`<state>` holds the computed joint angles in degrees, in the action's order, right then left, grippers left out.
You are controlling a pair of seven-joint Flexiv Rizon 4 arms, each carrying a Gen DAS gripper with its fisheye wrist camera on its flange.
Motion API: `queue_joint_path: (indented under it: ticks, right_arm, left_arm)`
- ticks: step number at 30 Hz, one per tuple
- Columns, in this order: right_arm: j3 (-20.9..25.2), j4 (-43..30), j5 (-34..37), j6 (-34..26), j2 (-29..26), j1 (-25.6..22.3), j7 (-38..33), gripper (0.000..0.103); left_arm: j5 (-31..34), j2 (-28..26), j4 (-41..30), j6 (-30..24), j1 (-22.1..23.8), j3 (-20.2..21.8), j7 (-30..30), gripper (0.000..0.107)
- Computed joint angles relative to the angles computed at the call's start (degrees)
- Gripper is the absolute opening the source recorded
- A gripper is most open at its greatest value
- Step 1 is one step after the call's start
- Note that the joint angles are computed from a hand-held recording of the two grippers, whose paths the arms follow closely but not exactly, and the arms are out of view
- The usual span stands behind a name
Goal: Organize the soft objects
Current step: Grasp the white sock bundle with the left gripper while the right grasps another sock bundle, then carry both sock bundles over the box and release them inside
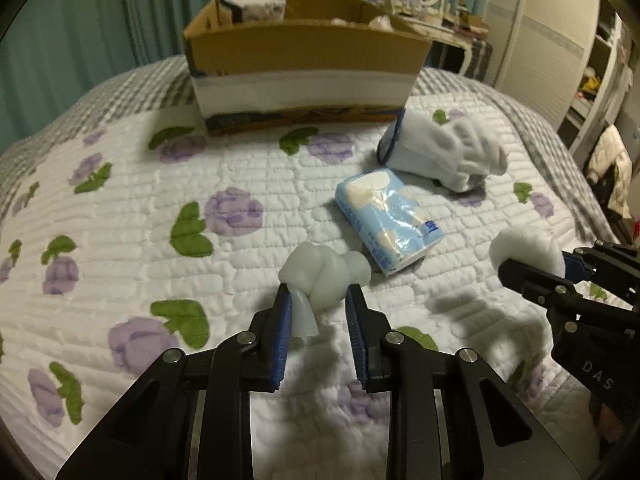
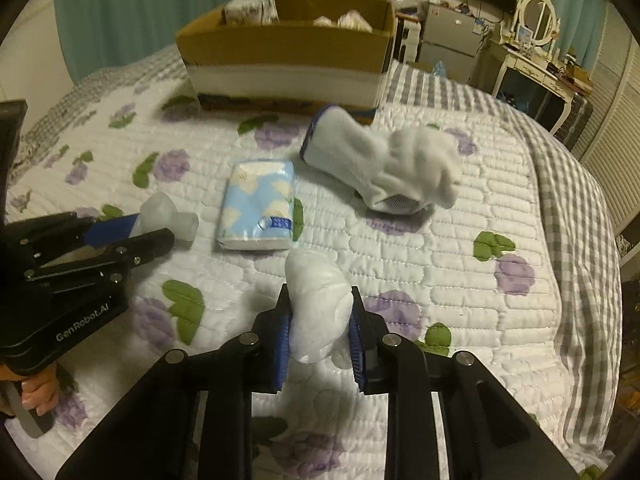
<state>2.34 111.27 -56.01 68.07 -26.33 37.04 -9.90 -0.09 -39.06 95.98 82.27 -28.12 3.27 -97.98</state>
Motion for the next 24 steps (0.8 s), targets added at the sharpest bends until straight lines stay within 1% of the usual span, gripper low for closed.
queue_joint_path:
  ticks: [2, 6, 12, 16, 18, 24]
  right_arm:
    - [-0.66, 1.06, -1.96, 0.35, 1.43, 0.41, 2.1, 0.024]
    - [-0.33, 2.1, -6.21, -0.62, 3.93, 0.62, 6.03, 0.024]
    - [2.29, 3.73, -11.6, -2.98, 7.99, -0.41, 11.39, 0.024]
    - [4.05, 5.04, -16.59, -4.1, 11.24, -1.62, 16.43, 0.024]
    - [5.15, 5.28, -18.1, -4.97, 12.54, -2.28, 17.55, 0.024]
    - [8.55, 4.76, -20.16, -10.97, 16.83, -2.47, 17.35, 0.024]
  left_arm:
    - [0.45, 1.17, 1.22, 1.21, -0.69, 0.68, -0.72, 0.026]
    - [1.26, 3.96, 4.08, 3.3, -2.05, 2.06, -2.25, 0.026]
    - [2.5, 8.43, 7.94, 5.67, -4.46, 4.91, -5.63, 0.026]
    - [4.09, 11.38, 9.83, 7.6, -6.9, 7.87, -8.18, 0.026]
    - [4.62, 12.55, 10.47, 8.33, -7.19, 8.22, -8.79, 0.026]
    - [6.25, 16.42, 12.21, 11.62, -9.48, 10.42, -9.9, 0.026]
